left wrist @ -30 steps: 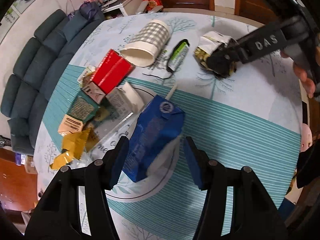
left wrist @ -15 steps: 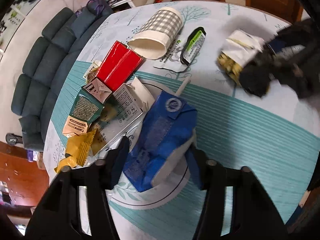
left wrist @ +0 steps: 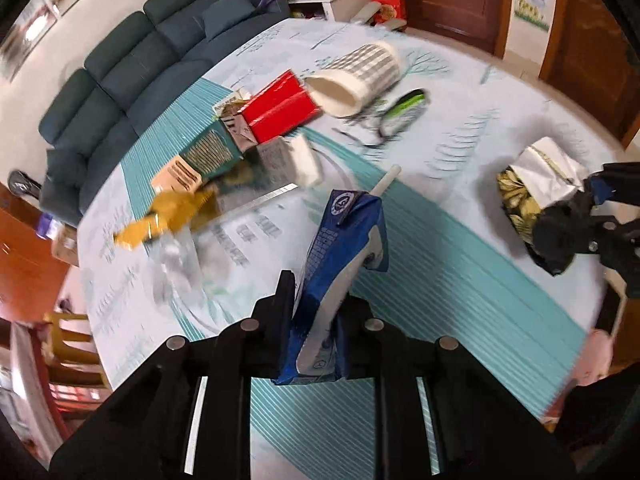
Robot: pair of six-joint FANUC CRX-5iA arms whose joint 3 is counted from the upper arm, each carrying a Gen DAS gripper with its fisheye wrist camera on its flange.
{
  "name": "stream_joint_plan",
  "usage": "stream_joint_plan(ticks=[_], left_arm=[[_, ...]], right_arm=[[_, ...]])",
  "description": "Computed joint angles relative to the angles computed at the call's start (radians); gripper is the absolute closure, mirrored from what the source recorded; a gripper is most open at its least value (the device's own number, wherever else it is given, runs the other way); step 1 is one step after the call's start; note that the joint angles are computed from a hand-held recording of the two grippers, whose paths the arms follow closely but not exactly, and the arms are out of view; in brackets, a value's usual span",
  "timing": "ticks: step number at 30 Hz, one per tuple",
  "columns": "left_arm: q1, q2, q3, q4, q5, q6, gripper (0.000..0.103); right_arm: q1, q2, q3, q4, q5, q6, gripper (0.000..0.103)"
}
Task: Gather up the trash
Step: 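Carry the milk carton and snack bag with both tools over the floor bin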
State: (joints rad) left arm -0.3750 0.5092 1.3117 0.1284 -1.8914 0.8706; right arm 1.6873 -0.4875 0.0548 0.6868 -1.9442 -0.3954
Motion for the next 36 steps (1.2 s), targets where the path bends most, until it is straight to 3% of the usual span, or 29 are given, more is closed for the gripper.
stream_joint_plan(ticks=[3,8,13,18,22,24,30,36], left_arm=[[0.019,-0.113,-0.144,0.054,0.028,0.006,0.088],[0.03,-0.252,-0.279,0.122,-0.004,0.055,0.088],[0.027,-0.407,-0.456,0.161,-0.005,0.12,0.088],[0.006,-0.557,-0.652,0.163,0.027,0.176,0.088],[-0.021,-0.644,-0.776,0.153,0.042,0.214,0.088],[-0.056,-0.701,-0.843,0.114,0.085,0.206,0.088],[-0.127,-0.764,-0.938,0.05,0.109,0.203,0.088],[-0.213,-0.816,-1.032,-0.019,0.152,0.205,0.088]], right_arm=[[0.181,0.025,0.038,0.075,-0.107,-0.1,0.049],[0.435,0.106,0.118,0.154,-0.265,-0.227,0.049],[0.594,0.184,0.179,0.14,-0.367,-0.361,0.048],[0.743,0.221,0.182,0.054,-0.422,-0.598,0.048],[0.82,0.219,0.144,-0.028,-0.422,-0.762,0.048],[0.833,0.217,0.136,-0.068,-0.417,-0.797,0.048],[0.861,0.21,0.101,-0.145,-0.404,-0.872,0.048],[0.848,0.146,-0.006,-0.225,-0.3,-0.914,0.048]])
